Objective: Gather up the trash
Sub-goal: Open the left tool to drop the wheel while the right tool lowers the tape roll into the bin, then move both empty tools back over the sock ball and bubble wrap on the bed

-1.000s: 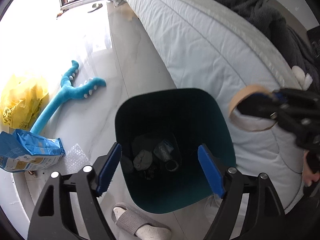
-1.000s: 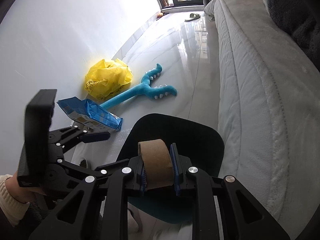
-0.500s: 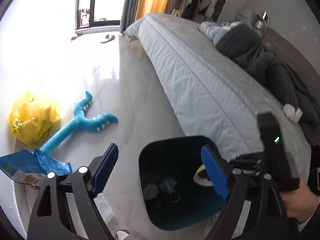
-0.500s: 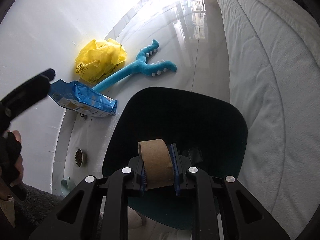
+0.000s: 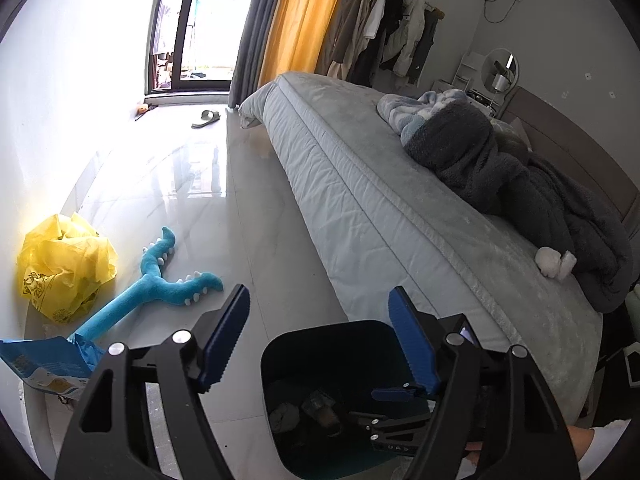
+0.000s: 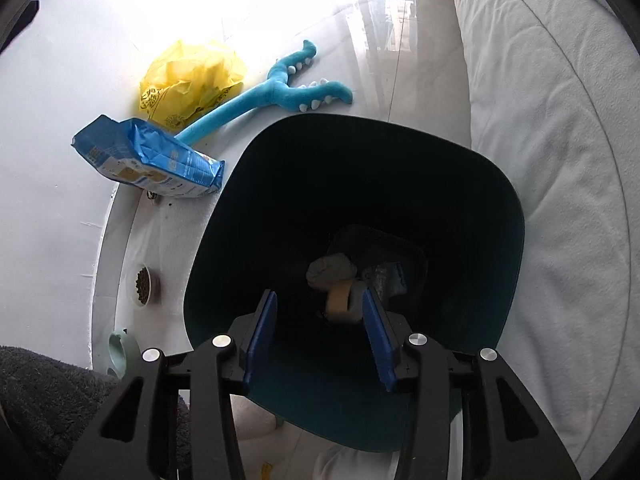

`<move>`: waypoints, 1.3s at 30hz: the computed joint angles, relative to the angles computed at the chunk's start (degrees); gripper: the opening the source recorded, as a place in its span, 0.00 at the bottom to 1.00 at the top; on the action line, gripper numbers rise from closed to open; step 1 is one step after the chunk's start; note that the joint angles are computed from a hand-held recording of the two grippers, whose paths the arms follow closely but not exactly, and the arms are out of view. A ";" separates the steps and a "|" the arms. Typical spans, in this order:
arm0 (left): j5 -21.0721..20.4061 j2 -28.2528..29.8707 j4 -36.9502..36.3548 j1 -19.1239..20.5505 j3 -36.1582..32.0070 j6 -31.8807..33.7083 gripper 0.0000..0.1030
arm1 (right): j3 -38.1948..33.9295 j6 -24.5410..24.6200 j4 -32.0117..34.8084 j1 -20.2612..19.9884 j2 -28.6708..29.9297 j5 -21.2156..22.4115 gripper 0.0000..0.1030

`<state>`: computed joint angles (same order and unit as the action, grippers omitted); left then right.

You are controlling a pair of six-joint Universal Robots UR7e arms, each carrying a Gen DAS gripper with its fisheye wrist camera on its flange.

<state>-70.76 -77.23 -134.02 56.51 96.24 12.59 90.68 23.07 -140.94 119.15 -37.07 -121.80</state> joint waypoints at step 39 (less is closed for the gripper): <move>-4.44 4.61 -6.75 -13.66 3.33 -8.83 0.83 | 21.63 -7.02 -19.44 7.12 -26.58 -15.31 0.62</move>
